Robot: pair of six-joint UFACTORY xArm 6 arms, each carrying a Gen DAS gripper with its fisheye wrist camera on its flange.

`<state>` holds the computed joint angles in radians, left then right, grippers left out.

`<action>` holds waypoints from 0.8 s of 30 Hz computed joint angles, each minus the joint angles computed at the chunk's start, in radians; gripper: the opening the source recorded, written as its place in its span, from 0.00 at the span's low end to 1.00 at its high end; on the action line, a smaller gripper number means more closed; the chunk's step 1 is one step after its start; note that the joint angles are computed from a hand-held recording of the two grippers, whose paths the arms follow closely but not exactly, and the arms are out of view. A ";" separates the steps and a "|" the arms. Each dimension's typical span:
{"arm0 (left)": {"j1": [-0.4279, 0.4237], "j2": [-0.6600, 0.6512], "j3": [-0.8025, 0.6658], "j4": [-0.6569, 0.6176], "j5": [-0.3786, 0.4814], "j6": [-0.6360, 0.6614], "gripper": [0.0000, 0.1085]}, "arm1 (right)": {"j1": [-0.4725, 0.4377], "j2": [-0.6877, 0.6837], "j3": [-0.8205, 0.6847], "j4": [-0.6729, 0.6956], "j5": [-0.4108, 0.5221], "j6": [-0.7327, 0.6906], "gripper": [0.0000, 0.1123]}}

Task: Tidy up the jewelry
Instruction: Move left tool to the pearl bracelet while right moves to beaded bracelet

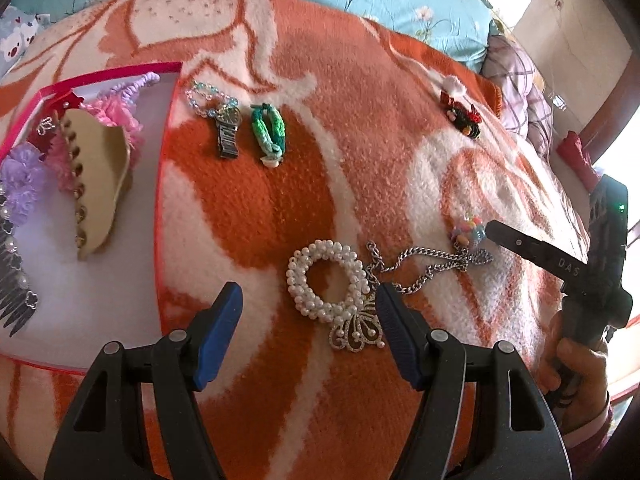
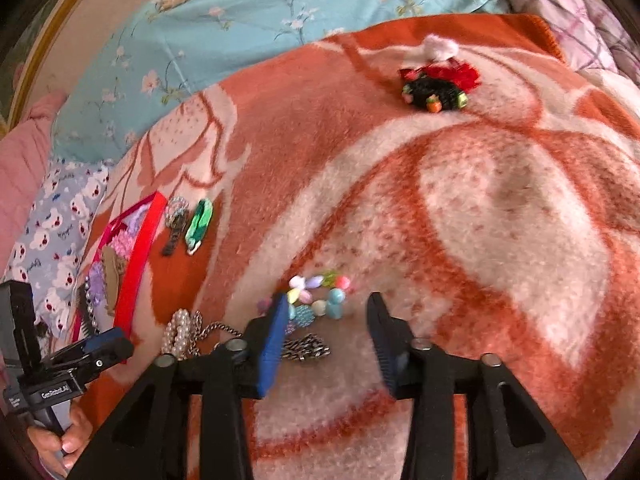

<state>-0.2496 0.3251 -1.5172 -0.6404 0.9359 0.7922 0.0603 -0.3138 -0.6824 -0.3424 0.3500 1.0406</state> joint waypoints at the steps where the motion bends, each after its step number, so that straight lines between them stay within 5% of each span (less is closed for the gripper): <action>1: -0.002 0.004 -0.003 0.001 0.000 -0.002 0.63 | 0.003 0.009 -0.007 -0.014 0.006 0.008 0.43; 8: -0.025 0.063 -0.045 0.038 -0.001 -0.049 0.63 | 0.005 0.067 -0.054 -0.084 0.042 0.030 0.43; 13: -0.060 0.071 -0.023 0.102 -0.097 -0.074 0.63 | 0.002 0.095 -0.068 -0.097 0.041 0.024 0.24; 19: -0.097 0.077 -0.002 0.223 -0.179 -0.069 0.64 | -0.004 0.099 -0.058 -0.081 0.010 0.004 0.23; 24: -0.080 0.102 -0.080 0.220 -0.077 -0.023 0.63 | -0.015 0.088 -0.034 -0.044 -0.033 -0.010 0.23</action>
<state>-0.3293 0.4272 -1.5973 -0.4205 0.8590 0.7696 0.0455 -0.2260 -0.7163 -0.3865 0.3174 1.0304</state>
